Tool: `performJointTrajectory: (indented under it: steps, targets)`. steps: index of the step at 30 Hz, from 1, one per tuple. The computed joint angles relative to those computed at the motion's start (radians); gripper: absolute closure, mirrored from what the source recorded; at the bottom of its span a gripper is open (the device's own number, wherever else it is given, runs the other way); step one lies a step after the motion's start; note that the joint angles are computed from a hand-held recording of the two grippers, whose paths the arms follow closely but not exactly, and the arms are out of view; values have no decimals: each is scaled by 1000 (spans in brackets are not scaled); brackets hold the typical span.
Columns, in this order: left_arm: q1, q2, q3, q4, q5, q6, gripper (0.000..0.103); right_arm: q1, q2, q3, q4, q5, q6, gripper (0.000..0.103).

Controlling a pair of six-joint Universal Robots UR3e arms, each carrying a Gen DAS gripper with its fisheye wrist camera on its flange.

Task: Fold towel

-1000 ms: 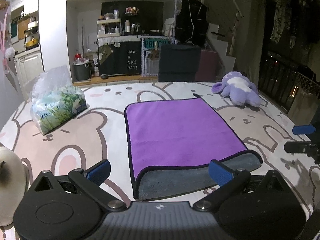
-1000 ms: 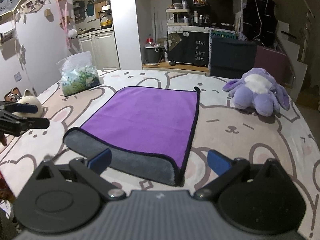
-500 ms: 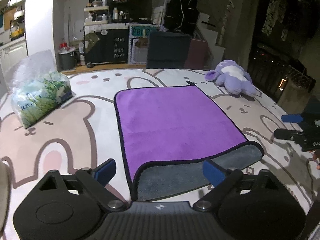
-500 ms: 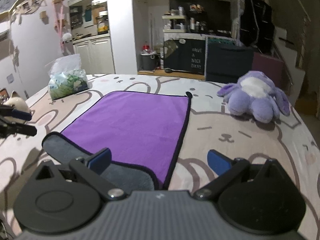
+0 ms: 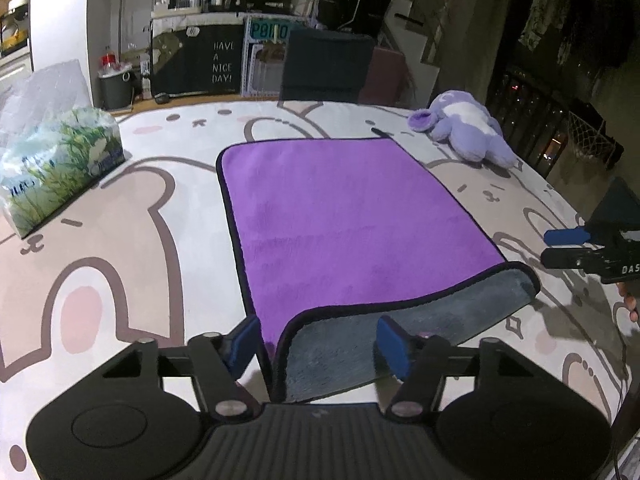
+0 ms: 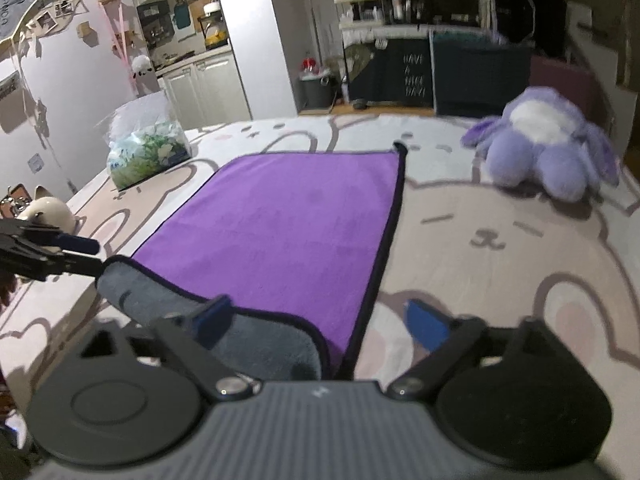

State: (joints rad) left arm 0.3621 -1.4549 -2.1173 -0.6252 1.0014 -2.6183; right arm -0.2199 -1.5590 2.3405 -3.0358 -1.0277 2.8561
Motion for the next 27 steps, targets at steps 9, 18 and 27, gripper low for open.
performJointTrajectory:
  steps: [9,18,27]
  targets:
    - [-17,-55,42,-20,15,2,48,34,56,-77,108,-14,-32,49]
    - [-13,-84,80,-83,17,5,59,79,124,-161,188,-64,-33,64]
    - [5,-81,97,-150,19,29,75,102,149,-212,291,-89,-68,75]
